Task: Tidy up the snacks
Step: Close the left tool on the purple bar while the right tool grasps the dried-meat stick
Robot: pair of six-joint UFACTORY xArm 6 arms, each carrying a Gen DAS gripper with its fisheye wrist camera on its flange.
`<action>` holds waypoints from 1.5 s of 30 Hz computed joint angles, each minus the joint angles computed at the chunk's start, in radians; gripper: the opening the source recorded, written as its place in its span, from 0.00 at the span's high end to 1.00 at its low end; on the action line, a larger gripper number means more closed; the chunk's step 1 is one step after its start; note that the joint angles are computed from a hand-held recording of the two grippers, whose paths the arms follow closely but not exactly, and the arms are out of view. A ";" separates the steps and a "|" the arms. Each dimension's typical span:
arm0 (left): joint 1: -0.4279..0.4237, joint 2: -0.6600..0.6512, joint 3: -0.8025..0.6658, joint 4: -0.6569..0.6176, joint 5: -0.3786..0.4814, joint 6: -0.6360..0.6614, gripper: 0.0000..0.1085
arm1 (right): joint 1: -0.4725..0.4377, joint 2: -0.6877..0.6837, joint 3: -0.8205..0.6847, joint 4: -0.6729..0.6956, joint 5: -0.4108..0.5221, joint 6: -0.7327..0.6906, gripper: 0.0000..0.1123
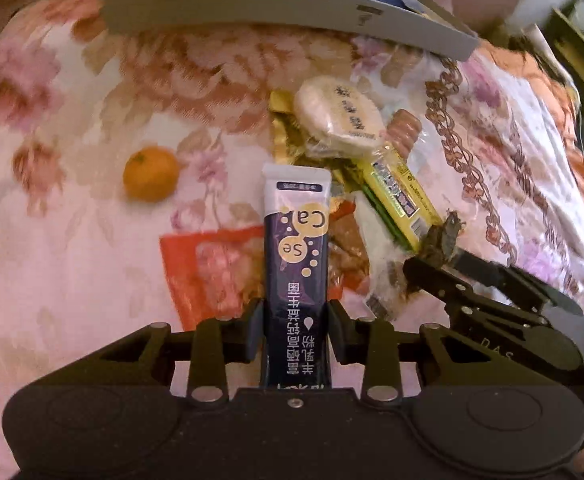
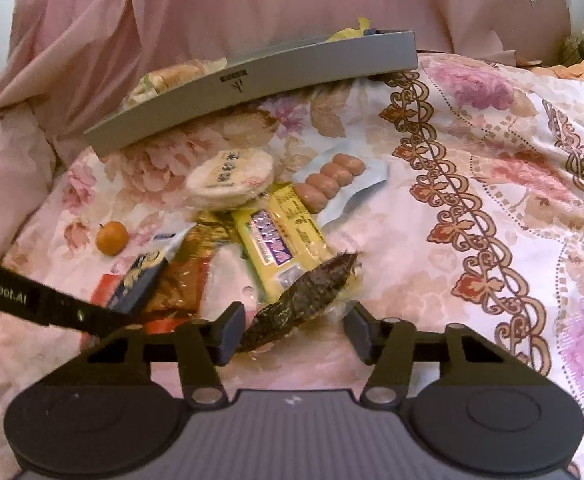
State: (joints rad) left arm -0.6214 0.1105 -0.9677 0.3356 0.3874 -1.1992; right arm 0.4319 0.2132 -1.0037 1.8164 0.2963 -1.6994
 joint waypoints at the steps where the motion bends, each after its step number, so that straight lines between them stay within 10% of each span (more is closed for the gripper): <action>1: -0.003 -0.005 0.008 0.042 -0.004 -0.052 0.67 | -0.004 -0.006 0.007 0.007 0.018 -0.010 0.54; 10: 0.005 -0.041 0.098 0.528 -0.097 -0.618 0.66 | -0.024 -0.030 0.044 0.050 0.156 -0.082 0.70; 21: -0.011 -0.009 0.059 0.622 -0.052 -0.611 0.65 | -0.035 0.045 -0.016 0.077 0.246 0.012 0.62; 33: -0.016 -0.012 0.060 0.654 -0.038 -0.657 0.66 | -0.047 0.016 0.003 0.035 0.330 0.011 0.79; 45: -0.010 -0.008 0.061 0.681 -0.036 -0.692 0.67 | -0.066 0.079 -0.058 -0.020 0.451 0.102 0.64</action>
State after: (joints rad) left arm -0.6318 0.1024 -0.9064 1.0169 0.3509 -1.8916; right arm 0.3658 0.2917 -1.0619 1.7964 0.7470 -1.5976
